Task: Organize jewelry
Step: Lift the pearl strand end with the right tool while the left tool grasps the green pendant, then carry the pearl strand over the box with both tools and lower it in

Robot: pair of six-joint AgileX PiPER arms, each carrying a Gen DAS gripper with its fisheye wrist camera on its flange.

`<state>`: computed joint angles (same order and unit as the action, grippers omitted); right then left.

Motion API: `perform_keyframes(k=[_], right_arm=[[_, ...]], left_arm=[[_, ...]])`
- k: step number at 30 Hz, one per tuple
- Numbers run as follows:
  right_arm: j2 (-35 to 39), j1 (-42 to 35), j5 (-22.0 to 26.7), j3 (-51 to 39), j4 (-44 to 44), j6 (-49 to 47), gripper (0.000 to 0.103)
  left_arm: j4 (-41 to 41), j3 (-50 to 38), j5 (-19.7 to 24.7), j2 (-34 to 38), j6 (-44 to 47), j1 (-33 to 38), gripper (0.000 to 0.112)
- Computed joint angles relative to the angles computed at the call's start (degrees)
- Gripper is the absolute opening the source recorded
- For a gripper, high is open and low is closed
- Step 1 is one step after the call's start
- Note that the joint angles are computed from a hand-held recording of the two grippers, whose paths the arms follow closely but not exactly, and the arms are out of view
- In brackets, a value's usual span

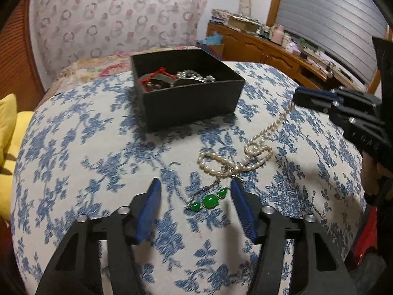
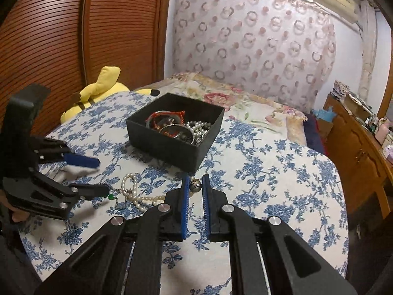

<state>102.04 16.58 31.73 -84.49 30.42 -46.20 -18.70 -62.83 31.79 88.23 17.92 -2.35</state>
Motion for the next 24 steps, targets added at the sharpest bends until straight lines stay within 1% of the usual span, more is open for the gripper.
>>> perform_keyframes(k=[3, 7, 8, 10, 11, 12, 13, 15, 20, 24], right_arm=[[-0.6, -0.5, -0.1, 0.3, 1.9, -1.6, 0.012], [-1.1, -1.2, -0.7, 0.7, 2.4, -2.1, 0.011], [-1.1, -1.5, -0.6, 0.6, 2.6, -2.2, 0.012], [-1.2, -2.0, -0.5, 0.4, 3.1, -2.3, 0.012], [-1.3, -2.3, -0.4, 0.2, 3.3, -2.4, 0.012], [-1.3, -2.6, -0.2, 0.1, 3.6, -2.7, 0.012], [-1.4, -2.8, -0.2, 0.1, 3.8, -2.9, 0.012], [-1.5, -3.0, -0.2, -0.1, 3.9, -3.0, 0.012], [-1.7, -2.8, 0.0, -0.4, 4.6, -3.3, 0.012], [-2.3, -2.2, 0.0, -0.6, 5.1, -3.8, 0.012]], left_arm=[[0.8, -1.8, 1.1, 1.8, -0.3, -0.5, 0.036], [1.7, -2.9, 1.4, 2.8, 0.2, -1.4, 0.035], [1.7, -3.0, 1.4, 2.9, 0.3, -1.5, 0.034], [1.2, -2.9, 1.2, 3.0, 1.4, -1.5, 0.023], [3.5, -2.8, 0.7, 2.9, -0.4, -2.1, 0.015], [4.1, -2.6, 0.7, 2.8, -0.5, -2.1, 0.010], [2.6, -2.6, 1.2, 2.8, 1.2, -1.7, 0.008], [2.4, -2.1, 1.3, 2.3, 2.0, -1.3, 0.004], [2.3, -1.5, 1.7, 1.4, 1.8, -0.3, 0.003], [-0.6, -1.8, 2.1, -0.6, 3.2, 1.3, 0.003]])
